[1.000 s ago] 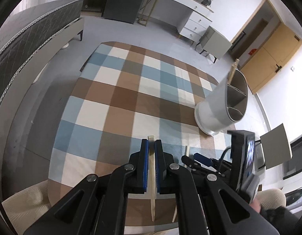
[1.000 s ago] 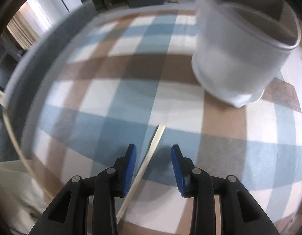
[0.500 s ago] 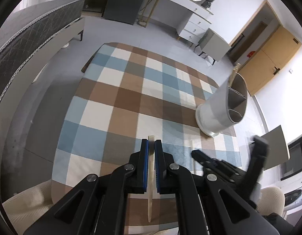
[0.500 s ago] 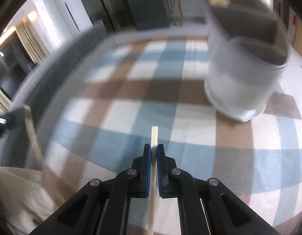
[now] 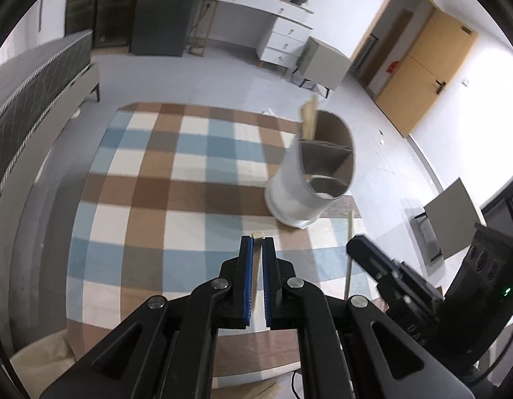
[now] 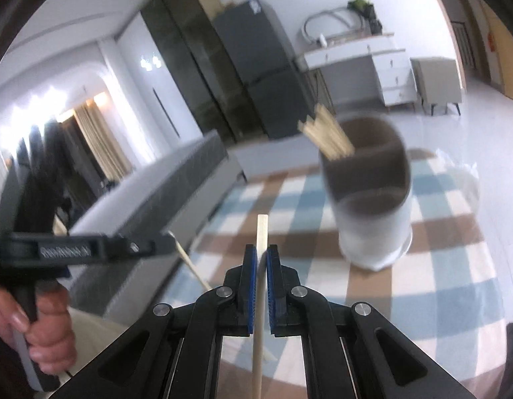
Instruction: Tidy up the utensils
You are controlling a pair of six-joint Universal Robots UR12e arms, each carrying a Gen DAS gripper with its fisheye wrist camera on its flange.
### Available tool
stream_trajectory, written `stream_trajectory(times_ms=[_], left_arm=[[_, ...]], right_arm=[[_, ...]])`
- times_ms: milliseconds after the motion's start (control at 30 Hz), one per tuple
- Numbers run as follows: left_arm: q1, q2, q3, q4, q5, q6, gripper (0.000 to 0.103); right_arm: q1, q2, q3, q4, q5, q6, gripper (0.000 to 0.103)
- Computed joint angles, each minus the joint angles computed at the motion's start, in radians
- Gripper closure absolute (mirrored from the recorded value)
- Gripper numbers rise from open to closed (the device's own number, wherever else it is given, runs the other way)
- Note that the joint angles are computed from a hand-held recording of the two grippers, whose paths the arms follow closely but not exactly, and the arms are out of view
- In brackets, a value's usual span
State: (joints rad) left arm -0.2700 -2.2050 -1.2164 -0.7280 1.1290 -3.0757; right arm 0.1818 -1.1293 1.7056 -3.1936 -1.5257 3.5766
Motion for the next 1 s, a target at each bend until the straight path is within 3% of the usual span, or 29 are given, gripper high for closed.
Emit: stream_trajectory(times_ms=[267,433,533,600,667,733,800,867,1000], left_arm=[[-0.031,-0.006,0.068,0.007,-0.002,0.058,0.103],[-0.022,-0.026,0.091,0.033,-0.003,0.029,0.103],[-0.014,-0.045,0.108,0.003,0.028,0.026,0.103],[-0.011,-0.063,0.129,-0.063,0.062,0.060,0.103],[-0.016,-0.088,0.159,-0.141,0.141,0.085,0.081],[-0.015,-0.120,0.191,-0.220,0.168,0.133,0.066],[-0.027,-0.141,0.200,-0.220,0.236,0.188,0.064],[-0.044,-0.168,0.220,-0.235,0.293,0.318,0.059],[-0.075,-0.209,0.239,-0.230,0.380,0.578,0.059]], right_arm=[[-0.023,0.009,-0.051,-0.089,-0.044,-0.054,0.098],[-0.046,0.008,-0.061,-0.112,-0.031,-0.084,0.098],[-0.058,0.009,-0.054,-0.134,-0.008,-0.066,0.098],[-0.065,0.009,-0.045,-0.144,0.014,-0.065,0.098],[-0.066,0.013,-0.042,-0.143,0.024,-0.073,0.098],[-0.069,0.014,-0.041,-0.142,0.042,-0.058,0.098],[-0.073,0.016,-0.045,-0.141,0.058,-0.046,0.098],[-0.076,0.020,-0.046,-0.154,0.075,-0.032,0.098],[-0.078,0.018,-0.045,-0.155,0.085,-0.035,0.098]])
